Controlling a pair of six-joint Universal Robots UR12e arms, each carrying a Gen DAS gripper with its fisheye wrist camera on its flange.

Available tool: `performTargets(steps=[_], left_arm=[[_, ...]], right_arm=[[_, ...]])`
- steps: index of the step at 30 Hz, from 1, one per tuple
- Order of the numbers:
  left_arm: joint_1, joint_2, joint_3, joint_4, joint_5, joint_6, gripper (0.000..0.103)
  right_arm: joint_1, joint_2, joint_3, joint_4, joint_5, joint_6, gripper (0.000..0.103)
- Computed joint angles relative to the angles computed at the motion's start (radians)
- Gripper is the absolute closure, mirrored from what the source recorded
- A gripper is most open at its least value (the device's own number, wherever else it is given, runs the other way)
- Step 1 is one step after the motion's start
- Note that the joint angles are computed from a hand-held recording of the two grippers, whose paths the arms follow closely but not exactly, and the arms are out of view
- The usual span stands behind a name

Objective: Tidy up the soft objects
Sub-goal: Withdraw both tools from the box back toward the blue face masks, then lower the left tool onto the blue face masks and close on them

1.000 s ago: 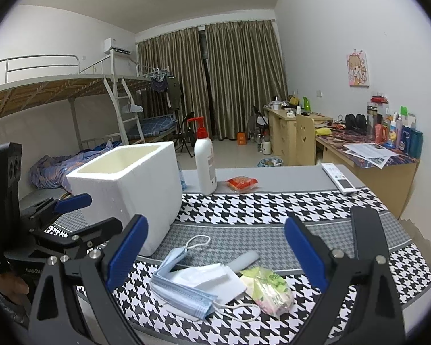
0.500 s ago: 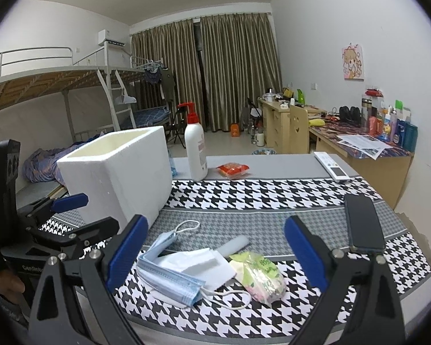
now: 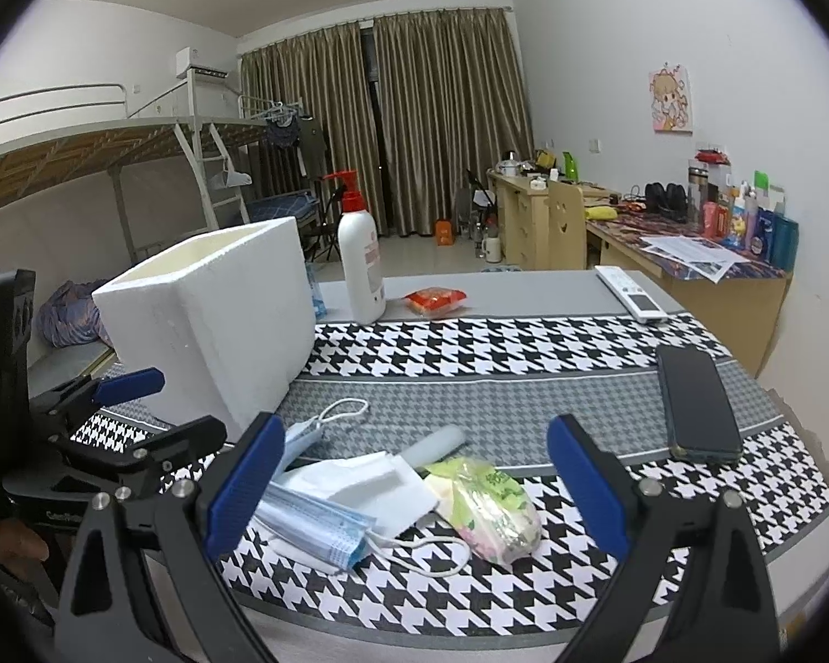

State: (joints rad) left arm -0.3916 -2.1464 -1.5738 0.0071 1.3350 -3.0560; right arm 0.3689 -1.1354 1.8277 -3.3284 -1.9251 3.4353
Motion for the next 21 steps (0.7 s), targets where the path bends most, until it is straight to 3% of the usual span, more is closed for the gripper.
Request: performTargets(steps=[21], left_arm=[[-0.011, -0.021, 0.027, -0.096, -0.004, 0.045, 0.005]], right_arm=[[-0.025, 0.004, 0.010, 0.098, 0.027, 0.058, 0.005]])
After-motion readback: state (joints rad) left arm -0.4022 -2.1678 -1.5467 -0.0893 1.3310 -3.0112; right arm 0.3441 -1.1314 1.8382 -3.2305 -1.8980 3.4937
